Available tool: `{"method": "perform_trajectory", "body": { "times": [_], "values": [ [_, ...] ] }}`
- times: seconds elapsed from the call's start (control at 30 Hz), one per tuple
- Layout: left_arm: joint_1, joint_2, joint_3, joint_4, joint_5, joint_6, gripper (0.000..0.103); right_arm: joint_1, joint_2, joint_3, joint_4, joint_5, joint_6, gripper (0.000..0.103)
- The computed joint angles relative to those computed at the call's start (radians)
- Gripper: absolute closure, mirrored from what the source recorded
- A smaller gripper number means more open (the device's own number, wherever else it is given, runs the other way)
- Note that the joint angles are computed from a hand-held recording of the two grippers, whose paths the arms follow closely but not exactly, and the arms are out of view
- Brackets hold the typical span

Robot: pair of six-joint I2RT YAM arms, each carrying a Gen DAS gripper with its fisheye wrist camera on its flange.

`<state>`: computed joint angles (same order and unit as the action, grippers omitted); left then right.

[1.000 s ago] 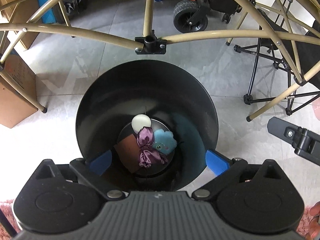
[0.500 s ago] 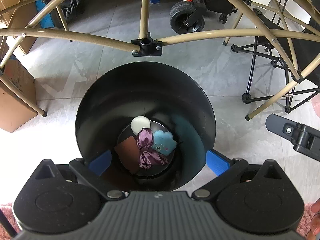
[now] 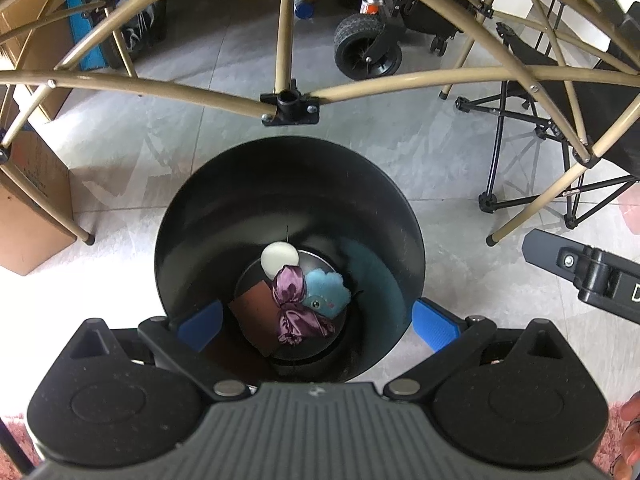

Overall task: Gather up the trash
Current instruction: 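Raise both tools from the bin back toward the table items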

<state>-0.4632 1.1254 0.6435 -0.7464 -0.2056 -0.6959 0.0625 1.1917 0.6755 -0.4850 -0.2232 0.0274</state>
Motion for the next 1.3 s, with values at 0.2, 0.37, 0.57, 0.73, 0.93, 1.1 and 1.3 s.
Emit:
{"method": "perform_trajectory", "body": {
  "times": [0.2, 0.37, 0.57, 0.73, 0.93, 1.1, 1.3],
  "values": [
    [-0.046, -0.068, 0.008, -0.039, -0.043, -0.009, 0.000, -0.012, -0.049, -0.004, -0.015, -0.034, -0.005, 0.000],
    [-0.092, -0.135, 0.027, -0.090, -0.090, -0.030, 0.000, -0.030, -0.113, 0.002, -0.041, -0.073, -0.009, 0.000],
    [-0.156, -0.217, 0.073, -0.166, -0.156, -0.070, 0.000, -0.060, -0.196, 0.021, -0.079, -0.140, -0.011, 0.000],
    [-0.196, -0.264, 0.118, -0.224, -0.213, -0.094, 0.000, -0.070, -0.251, 0.043, -0.104, -0.176, -0.009, 0.000],
    [-0.224, -0.309, 0.176, -0.301, -0.285, -0.108, 0.000, -0.070, -0.301, 0.056, -0.106, -0.218, 0.001, 0.000],
    [-0.209, -0.333, 0.217, -0.334, -0.326, -0.092, 0.000, -0.058, -0.329, 0.079, -0.094, -0.242, 0.012, 0.000],
    [-0.156, -0.352, 0.261, -0.345, -0.353, -0.044, 0.000, -0.027, -0.335, 0.110, -0.046, -0.270, 0.052, 0.000]
  ]
}}
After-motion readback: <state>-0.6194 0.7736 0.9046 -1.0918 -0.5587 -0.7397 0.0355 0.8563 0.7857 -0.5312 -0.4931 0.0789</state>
